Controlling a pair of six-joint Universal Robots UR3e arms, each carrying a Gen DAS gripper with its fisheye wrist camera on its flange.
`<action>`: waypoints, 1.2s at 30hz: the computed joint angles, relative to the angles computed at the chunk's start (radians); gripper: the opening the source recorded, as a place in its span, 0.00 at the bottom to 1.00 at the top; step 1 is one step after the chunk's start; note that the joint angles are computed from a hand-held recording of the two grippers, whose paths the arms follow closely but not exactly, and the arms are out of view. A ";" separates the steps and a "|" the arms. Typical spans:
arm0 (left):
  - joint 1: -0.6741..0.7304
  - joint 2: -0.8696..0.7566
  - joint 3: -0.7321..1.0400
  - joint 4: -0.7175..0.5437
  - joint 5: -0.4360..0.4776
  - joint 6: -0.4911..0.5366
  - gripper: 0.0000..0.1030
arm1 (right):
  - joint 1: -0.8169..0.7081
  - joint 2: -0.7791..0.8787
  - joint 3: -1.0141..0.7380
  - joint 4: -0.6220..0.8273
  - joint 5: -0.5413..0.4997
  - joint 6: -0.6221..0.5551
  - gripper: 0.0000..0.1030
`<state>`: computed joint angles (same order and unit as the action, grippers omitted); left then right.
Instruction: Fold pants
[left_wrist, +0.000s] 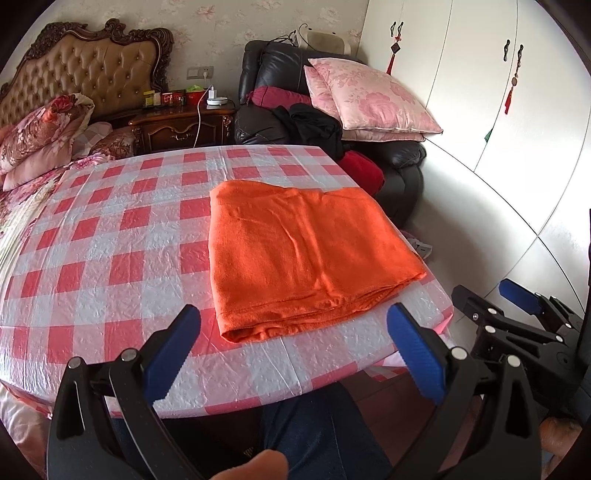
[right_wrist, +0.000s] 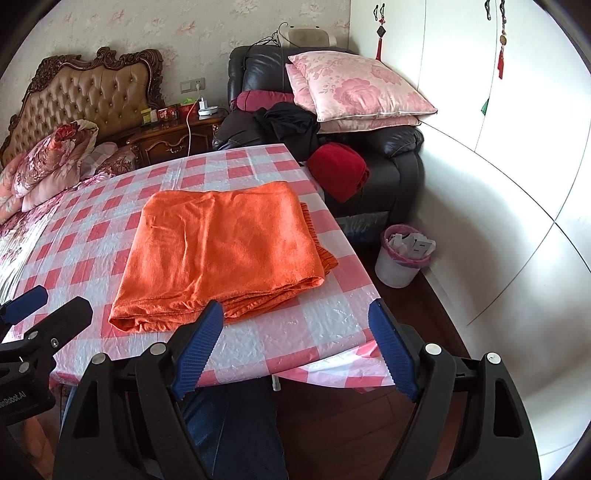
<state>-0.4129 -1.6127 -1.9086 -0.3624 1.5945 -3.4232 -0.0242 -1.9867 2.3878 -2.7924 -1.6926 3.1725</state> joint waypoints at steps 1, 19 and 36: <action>0.003 -0.001 -0.001 -0.002 -0.010 0.000 0.98 | -0.001 0.001 0.000 0.000 0.001 -0.001 0.76; -0.007 -0.014 -0.006 0.024 0.000 0.006 0.98 | -0.003 0.010 0.003 -0.010 0.006 -0.007 0.76; -0.025 -0.032 0.029 0.016 0.031 0.008 0.98 | -0.004 0.011 0.004 -0.009 0.006 -0.007 0.76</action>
<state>-0.4377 -1.6451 -1.8798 -0.3463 1.6252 -3.4155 -0.0279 -1.9760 2.3915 -2.8017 -1.6863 3.1651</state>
